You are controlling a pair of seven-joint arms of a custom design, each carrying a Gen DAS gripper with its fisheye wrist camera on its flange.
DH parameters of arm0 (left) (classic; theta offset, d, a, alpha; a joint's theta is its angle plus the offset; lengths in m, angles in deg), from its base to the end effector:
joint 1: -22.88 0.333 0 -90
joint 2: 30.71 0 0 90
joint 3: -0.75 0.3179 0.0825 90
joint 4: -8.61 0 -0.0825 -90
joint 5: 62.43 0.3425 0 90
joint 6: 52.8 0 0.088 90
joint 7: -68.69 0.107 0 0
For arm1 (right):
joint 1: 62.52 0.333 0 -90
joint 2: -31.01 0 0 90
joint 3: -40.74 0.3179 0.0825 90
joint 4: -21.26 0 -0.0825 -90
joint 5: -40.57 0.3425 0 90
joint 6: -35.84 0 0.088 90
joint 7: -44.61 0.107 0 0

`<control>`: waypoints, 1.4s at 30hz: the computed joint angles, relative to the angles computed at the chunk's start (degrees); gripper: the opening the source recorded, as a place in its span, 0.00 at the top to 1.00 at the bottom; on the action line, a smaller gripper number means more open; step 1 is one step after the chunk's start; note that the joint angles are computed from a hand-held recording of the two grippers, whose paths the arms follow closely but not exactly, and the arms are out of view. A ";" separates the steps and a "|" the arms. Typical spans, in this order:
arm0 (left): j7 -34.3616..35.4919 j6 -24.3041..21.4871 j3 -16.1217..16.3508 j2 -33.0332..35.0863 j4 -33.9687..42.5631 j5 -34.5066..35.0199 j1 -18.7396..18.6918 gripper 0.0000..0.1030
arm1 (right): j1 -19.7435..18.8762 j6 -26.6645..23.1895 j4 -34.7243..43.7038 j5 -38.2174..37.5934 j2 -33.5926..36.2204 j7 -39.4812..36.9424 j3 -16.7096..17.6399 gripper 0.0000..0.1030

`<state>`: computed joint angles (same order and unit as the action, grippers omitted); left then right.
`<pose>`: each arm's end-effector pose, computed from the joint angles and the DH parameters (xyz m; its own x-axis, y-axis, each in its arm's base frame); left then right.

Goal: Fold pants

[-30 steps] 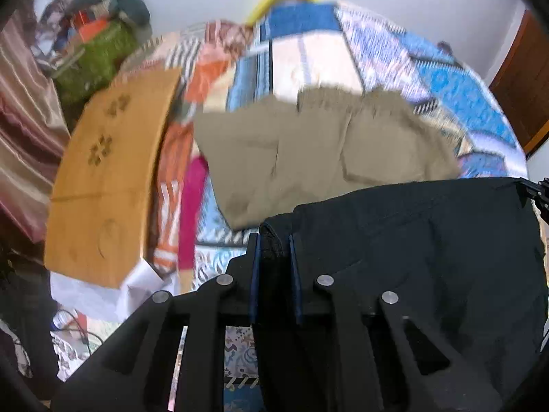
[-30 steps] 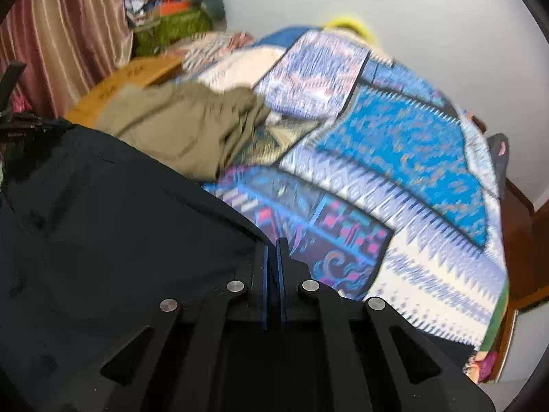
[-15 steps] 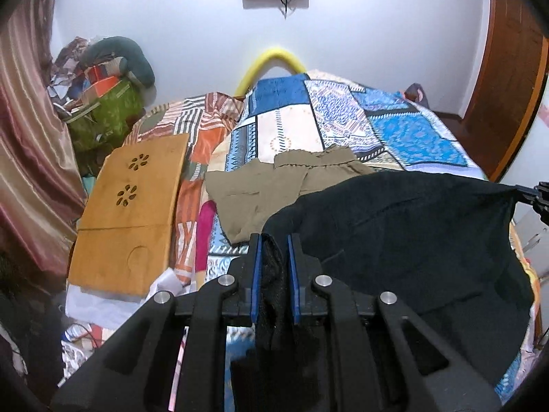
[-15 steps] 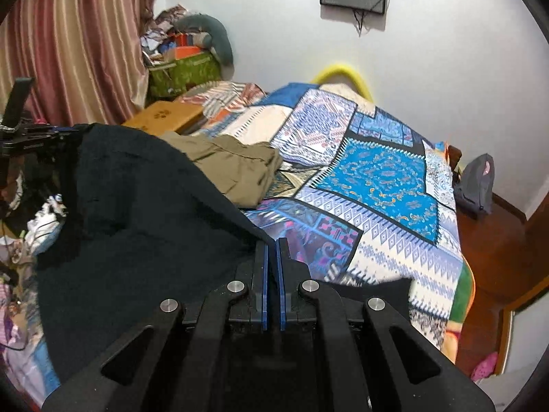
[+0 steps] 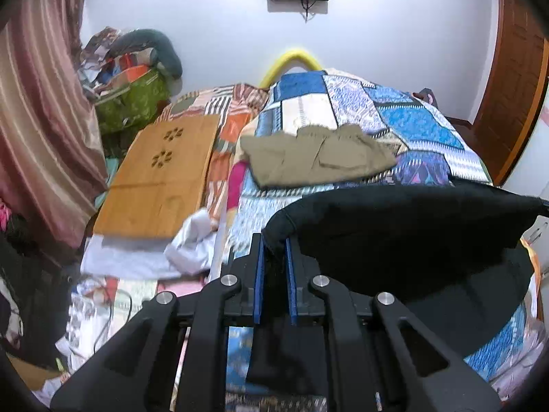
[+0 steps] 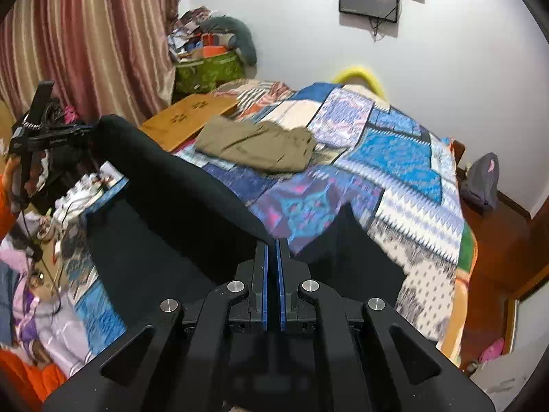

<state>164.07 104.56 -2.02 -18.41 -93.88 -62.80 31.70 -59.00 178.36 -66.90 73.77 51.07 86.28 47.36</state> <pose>0.6272 0.0696 0.5382 0.0402 -0.9981 -0.0473 -0.7377 0.0023 -0.6751 0.6621 0.1029 0.5362 0.6151 -0.7869 -0.0506 -0.5871 -0.4142 -0.6955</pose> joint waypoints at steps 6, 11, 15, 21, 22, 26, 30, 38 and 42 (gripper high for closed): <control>-1.65 4.10 1.02 -5.38 -11.89 1.28 0.21 0.92 | 0.47 0.45 -9.68 2.95 -4.99 -2.46 0.06 0.96; -10.43 5.08 3.46 -6.63 -18.56 10.97 -0.58 1.00 | 2.01 1.96 -15.73 3.80 -7.35 -2.40 -0.83 0.96; -11.74 4.13 3.53 -6.01 -21.24 11.06 0.68 1.00 | 2.38 1.97 -16.75 3.68 -6.60 -0.50 -1.44 0.96; -10.78 2.81 2.54 -6.45 -21.94 7.49 1.69 1.00 | 3.17 2.76 -19.10 1.09 -7.35 2.32 -1.90 0.93; -10.92 2.51 2.36 -6.51 -21.34 7.32 1.53 1.00 | 3.15 2.71 -19.26 0.89 -7.51 2.52 -1.91 0.93; -11.45 2.17 1.50 -6.24 -18.23 6.96 0.39 0.99 | 2.45 -0.83 -17.56 1.07 -8.09 2.89 -2.07 0.89; -11.05 0.89 0.45 -4.83 -13.46 7.14 -1.30 0.96 | 2.75 -1.19 -16.99 -0.34 -9.58 2.71 -2.64 0.77; -9.02 -1.05 -1.68 0.67 -1.93 6.66 -5.06 0.82 | 2.53 1.64 -12.61 0.17 -8.72 2.00 -3.32 0.63; -8.85 -1.02 -2.18 4.84 4.82 6.96 -7.08 0.68 | 2.04 1.64 -6.09 -1.35 -3.97 5.45 -2.95 0.63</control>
